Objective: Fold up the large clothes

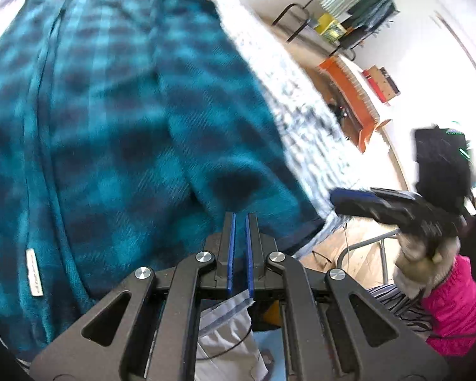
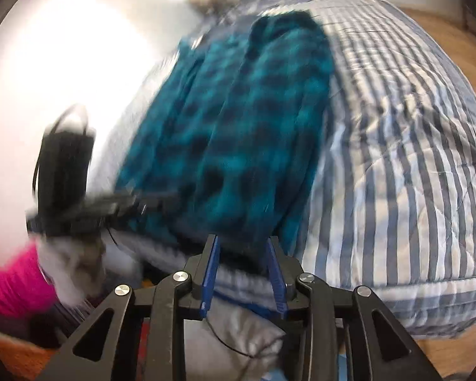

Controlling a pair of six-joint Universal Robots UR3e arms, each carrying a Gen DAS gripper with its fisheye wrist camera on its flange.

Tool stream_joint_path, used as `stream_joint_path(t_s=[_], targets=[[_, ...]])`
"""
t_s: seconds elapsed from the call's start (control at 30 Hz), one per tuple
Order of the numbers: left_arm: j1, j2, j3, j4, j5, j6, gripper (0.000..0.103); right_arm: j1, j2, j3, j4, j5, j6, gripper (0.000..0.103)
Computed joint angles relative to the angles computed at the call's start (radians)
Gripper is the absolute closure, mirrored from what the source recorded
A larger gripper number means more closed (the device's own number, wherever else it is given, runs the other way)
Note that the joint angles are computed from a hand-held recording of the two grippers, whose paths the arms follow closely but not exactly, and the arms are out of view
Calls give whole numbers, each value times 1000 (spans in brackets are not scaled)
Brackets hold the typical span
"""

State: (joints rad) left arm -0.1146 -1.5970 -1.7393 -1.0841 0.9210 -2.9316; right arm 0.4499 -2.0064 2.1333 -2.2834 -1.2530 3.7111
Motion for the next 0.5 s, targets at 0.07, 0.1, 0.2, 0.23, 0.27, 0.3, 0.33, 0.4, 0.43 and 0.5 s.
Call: stream_joint_path(t_s=[0.07, 0.1, 0.2, 0.23, 0.27, 0.3, 0.33, 0.4, 0.43, 0.5], targets=[[-19, -6, 13, 12, -12, 9, 99, -74, -35, 66, -36, 40, 37, 70], [-46, -26, 31, 28, -3, -1, 99, -85, -25, 74, -39, 40, 52, 70], [-76, -63, 49, 14, -10, 24, 99, -88, 44, 101, -80, 45, 84, 69], [-92, -89, 59, -5, 0, 44, 99, -72, 76, 98, -90, 32, 97, 68], [-106, -116, 77, -25, 12, 59, 99, -62, 98, 102, -107, 26, 107, 66], [-127, -139, 73, -18, 48, 60, 99, -57, 107, 115, -132, 28, 118, 65], [-139, -150, 67, -5, 73, 54, 99, -66, 102, 140, -160, 43, 126, 61], [-144, -146, 31, 35, 83, 44, 99, -104, 79, 201, -219, 95, 140, 56], [-140, -141, 43, 14, 76, 45, 99, -127, 53, 237, -241, 121, 145, 55], [-125, -114, 55, -15, 50, 53, 99, -172, -14, 294, -240, 170, 134, 52]])
